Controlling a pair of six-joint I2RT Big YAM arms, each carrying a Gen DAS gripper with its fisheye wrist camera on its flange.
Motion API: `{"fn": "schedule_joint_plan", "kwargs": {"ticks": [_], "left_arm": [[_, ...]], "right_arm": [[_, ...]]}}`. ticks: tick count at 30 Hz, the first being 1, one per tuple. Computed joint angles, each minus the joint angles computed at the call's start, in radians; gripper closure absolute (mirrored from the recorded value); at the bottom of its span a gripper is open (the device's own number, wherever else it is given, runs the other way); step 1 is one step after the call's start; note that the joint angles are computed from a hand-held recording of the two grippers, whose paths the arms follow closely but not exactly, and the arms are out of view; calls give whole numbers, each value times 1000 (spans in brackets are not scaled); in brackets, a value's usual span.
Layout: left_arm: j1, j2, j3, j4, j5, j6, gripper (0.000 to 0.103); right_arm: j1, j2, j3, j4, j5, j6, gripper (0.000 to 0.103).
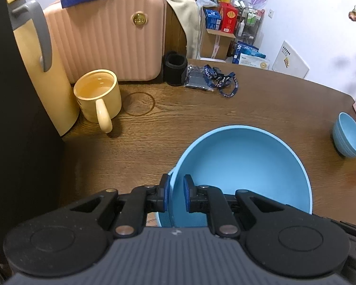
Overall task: Organize plates and bowls
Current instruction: 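Carry the held blue bowls across the table toward the bowl stack by the yellow mug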
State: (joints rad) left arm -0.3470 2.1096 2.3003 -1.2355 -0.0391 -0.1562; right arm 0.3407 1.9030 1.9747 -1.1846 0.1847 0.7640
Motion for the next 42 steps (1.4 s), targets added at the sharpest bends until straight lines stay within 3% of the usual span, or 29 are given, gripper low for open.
{"fn": "schedule_joint_plan", "kwargs": {"ticks": [12, 24, 42], "left_arm": [[5, 44, 9, 10, -13, 49, 90], [4, 53, -5, 23, -36, 69, 90], [6, 46, -28, 14, -43, 93, 90]], "right_arm": [[14, 72, 50, -19, 34, -37, 95], [25, 93, 44, -13, 46, -67, 95], [46, 126, 89, -64, 93, -69, 95]]}}
